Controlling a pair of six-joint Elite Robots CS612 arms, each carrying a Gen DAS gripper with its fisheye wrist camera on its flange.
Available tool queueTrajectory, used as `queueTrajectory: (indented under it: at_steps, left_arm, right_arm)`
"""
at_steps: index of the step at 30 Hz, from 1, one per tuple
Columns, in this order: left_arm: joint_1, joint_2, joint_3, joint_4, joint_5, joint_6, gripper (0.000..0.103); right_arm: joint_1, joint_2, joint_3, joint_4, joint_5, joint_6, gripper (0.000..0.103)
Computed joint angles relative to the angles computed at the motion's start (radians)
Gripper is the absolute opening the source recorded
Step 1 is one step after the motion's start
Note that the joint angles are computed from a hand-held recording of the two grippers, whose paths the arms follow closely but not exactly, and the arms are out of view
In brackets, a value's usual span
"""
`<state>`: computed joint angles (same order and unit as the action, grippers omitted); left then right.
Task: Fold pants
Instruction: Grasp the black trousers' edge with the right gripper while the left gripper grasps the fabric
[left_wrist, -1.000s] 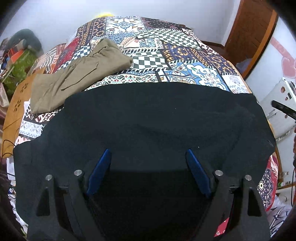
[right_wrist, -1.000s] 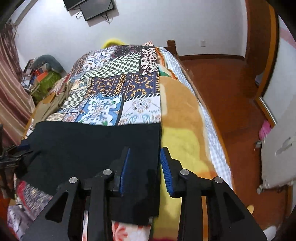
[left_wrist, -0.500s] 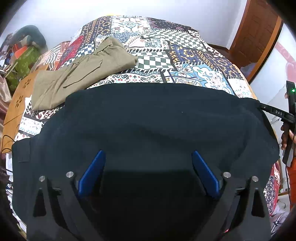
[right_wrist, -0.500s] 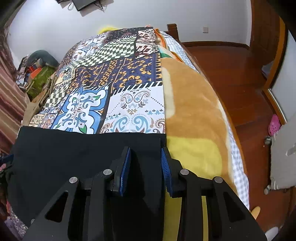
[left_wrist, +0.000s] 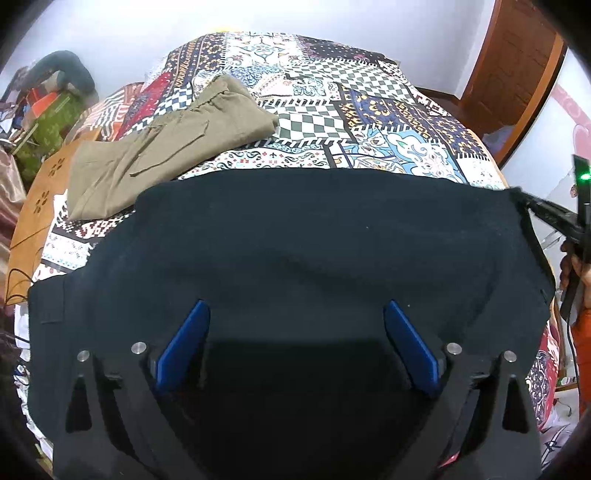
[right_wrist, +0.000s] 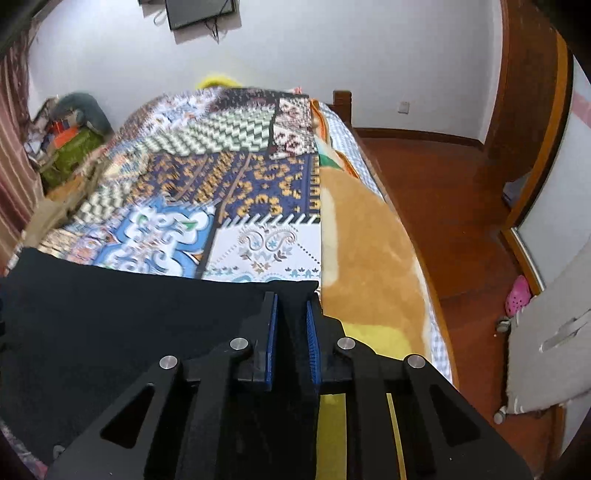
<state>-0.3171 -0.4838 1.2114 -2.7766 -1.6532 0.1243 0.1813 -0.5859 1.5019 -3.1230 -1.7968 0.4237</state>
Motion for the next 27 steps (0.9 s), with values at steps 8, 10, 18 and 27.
queueTrajectory:
  at_steps: [8,10,18,27]
  left_arm:
    - [0.028,-0.036,0.047,-0.1,0.035,-0.042,0.097]
    - [0.04,-0.047,0.062,-0.14,0.064,-0.057,0.097]
    - [0.115,-0.079,0.116,-0.2,0.183,-0.151,0.097]
    - [0.213,-0.084,0.135,-0.154,0.256,-0.279,0.097]
  right_arm:
    - [0.005,-0.014,-0.01,0.093,0.007,0.02,0.024]
    - [0.007,-0.034,0.014,0.073,0.014,0.023,0.028]
    - [0.036,-0.084,0.089,0.016,-0.025,0.074,0.039]
    - [0.069,-0.122,0.15,0.035,-0.093,0.179,0.041]
